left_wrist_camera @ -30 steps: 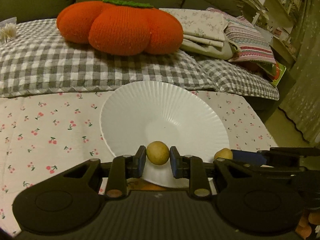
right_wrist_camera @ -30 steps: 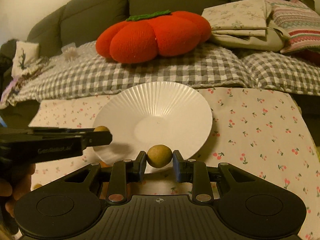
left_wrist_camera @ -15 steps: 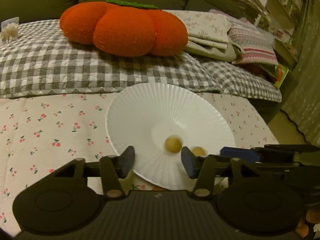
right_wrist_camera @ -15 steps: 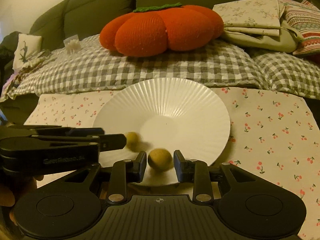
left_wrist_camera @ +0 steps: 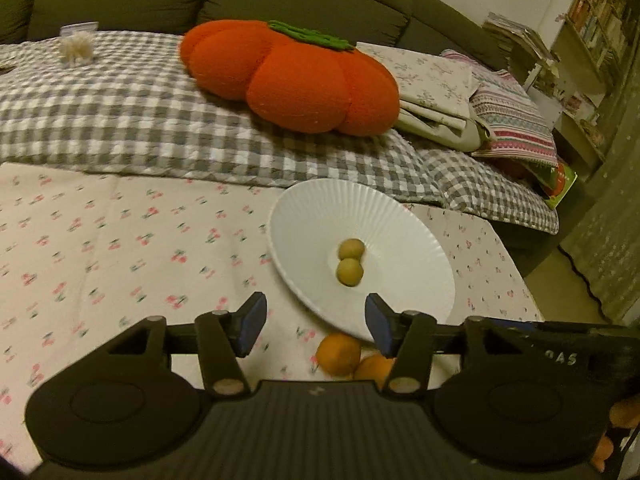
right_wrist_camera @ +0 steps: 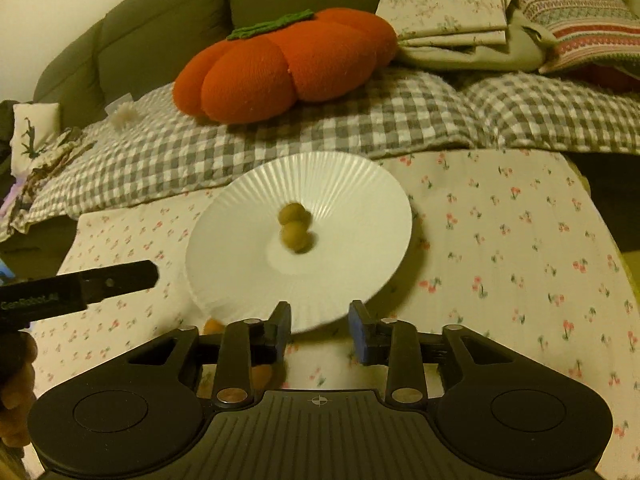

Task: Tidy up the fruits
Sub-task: 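Move both open grippers back toward the remaining fruits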

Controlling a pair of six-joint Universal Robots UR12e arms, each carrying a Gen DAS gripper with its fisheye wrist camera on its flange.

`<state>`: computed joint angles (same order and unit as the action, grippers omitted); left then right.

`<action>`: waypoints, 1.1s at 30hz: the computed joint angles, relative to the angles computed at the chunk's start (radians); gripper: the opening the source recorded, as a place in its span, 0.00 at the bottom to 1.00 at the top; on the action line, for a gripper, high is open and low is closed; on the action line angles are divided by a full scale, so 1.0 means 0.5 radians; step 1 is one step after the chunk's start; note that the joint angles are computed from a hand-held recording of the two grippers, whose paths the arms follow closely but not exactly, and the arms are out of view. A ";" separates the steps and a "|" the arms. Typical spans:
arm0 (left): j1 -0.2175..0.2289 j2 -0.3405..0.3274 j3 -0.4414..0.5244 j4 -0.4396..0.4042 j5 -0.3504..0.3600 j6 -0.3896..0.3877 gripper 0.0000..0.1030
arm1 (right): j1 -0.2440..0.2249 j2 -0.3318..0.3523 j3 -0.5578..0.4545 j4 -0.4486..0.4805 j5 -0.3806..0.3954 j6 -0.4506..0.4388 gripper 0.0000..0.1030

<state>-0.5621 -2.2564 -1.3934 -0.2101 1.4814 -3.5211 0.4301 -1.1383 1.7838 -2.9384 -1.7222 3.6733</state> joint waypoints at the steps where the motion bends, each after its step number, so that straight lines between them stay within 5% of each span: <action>1: 0.000 0.021 -0.027 -0.002 0.007 -0.012 0.58 | 0.004 -0.017 0.008 0.020 0.011 0.024 0.33; 15: -0.030 0.264 -0.349 -0.166 0.296 -0.028 0.74 | 0.099 -0.155 0.084 0.104 0.091 0.036 0.65; 33: -0.015 0.264 -0.423 -0.299 0.273 -0.119 0.75 | 0.115 -0.101 0.049 0.290 0.078 0.082 0.69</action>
<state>-0.5696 -2.1244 -1.6048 -0.3597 1.6178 -3.5805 0.4874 -1.1890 1.8082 -2.7935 -1.6830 3.7144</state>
